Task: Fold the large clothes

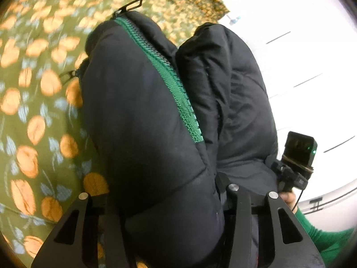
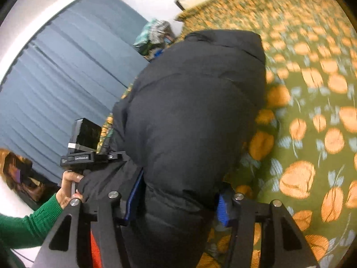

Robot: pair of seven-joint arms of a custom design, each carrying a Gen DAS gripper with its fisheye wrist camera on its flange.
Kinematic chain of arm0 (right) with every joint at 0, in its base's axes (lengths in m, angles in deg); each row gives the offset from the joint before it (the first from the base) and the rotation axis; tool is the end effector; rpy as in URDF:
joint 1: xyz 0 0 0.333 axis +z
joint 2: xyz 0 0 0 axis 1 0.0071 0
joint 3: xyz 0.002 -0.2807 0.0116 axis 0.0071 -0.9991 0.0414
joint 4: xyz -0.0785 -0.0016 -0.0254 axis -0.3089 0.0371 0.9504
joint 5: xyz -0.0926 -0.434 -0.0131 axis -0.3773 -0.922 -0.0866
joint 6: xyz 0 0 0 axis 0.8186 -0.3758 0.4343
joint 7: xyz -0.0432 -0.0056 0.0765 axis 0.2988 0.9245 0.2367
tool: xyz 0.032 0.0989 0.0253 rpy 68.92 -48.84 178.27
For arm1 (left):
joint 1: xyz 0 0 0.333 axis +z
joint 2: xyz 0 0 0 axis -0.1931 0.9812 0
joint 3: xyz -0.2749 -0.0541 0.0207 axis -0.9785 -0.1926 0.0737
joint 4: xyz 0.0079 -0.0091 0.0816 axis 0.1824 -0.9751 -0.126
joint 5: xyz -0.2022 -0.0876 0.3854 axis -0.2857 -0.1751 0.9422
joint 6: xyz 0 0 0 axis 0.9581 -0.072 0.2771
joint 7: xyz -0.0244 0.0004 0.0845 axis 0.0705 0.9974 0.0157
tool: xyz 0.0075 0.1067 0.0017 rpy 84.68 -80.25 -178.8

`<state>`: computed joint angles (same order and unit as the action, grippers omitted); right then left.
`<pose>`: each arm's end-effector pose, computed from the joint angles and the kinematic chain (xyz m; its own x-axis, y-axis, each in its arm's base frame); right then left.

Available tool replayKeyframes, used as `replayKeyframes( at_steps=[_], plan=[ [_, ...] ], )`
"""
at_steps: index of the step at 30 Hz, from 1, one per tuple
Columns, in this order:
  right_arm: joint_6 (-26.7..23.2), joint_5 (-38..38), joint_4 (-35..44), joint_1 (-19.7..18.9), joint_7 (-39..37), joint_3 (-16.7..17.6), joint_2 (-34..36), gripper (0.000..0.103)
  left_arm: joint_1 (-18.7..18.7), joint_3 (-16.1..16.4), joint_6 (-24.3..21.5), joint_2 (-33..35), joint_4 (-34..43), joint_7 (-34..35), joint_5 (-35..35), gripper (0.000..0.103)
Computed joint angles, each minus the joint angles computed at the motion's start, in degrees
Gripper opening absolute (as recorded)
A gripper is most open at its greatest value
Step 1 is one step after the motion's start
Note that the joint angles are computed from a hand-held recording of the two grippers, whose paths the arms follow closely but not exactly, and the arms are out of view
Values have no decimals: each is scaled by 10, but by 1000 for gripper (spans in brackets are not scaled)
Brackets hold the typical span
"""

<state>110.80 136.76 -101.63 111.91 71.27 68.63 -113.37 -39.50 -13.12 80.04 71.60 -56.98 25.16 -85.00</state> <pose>0.4803 0.2023 0.5818 0.5569 -0.5350 -0.6353 -0.8158 -0.2086 -0.5394 0.3848 -0.4480 0.5393 0.0348 -0.7549 0.6549 -0.8594 -0.3571 -0.3659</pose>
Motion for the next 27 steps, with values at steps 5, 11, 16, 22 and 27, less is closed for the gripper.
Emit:
replayKeyframes(
  at_steps=[5, 11, 16, 22, 27],
  plan=[
    [4, 23, 71, 1, -39, -8, 40, 56, 25, 6, -5, 25, 49, 8, 34, 46],
    [24, 65, 210, -19, -76, 3, 165, 56, 58, 18, -20, 109, 166, 21, 95, 46],
    [15, 71, 353, -63, -79, 24, 305, 56, 62, 35, -36, 226, 280, 42, 115, 48],
    [-35, -7, 483, -108, 18, 41, 452, 61, 44, 51, -77, 332, 351, 23, 104, 86],
    [24, -67, 401, -127, 48, 54, 404, 87, 10, 68, -86, 274, 304, -9, 169, 89]
  ],
)
